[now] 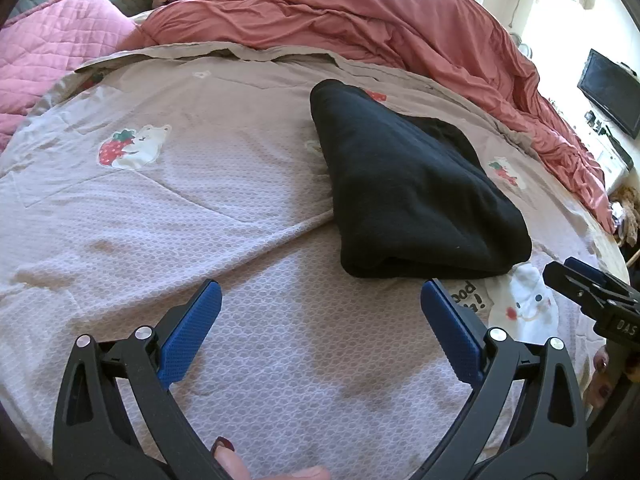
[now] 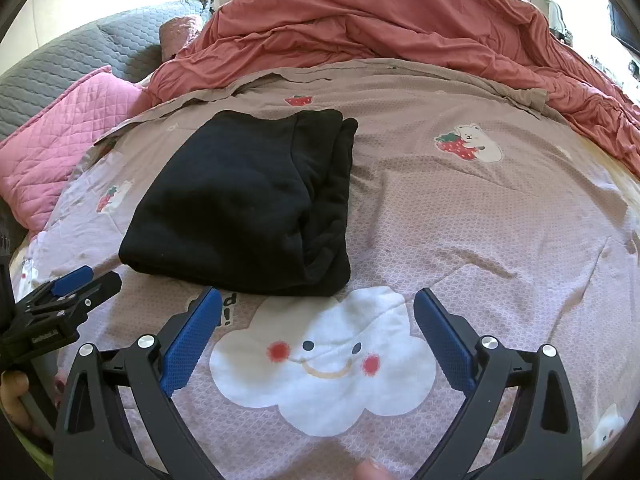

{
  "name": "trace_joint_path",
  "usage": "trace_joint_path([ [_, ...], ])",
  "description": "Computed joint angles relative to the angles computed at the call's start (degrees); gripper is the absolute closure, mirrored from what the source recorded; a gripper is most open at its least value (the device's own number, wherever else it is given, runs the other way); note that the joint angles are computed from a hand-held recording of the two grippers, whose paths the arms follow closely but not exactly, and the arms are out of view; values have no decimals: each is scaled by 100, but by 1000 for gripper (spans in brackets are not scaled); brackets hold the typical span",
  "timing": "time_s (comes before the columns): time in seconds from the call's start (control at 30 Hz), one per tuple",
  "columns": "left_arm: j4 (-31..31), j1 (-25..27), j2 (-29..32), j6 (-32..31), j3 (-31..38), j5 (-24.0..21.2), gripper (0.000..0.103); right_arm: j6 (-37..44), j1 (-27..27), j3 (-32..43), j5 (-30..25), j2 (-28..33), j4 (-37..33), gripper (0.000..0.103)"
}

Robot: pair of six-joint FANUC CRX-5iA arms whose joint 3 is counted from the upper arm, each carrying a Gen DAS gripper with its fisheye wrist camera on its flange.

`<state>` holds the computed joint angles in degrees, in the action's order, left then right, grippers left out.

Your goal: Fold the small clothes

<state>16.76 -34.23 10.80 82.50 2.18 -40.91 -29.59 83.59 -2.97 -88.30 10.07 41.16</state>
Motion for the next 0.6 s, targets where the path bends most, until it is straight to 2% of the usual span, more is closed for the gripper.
trace_joint_path([
  [0.47, -146, 0, 36, 127, 88, -155, 10, -140, 67, 56, -206, 16, -123, 7],
  [0.6, -221, 5, 38, 181, 132, -249, 10, -401, 101, 3, -359, -35, -278, 7],
])
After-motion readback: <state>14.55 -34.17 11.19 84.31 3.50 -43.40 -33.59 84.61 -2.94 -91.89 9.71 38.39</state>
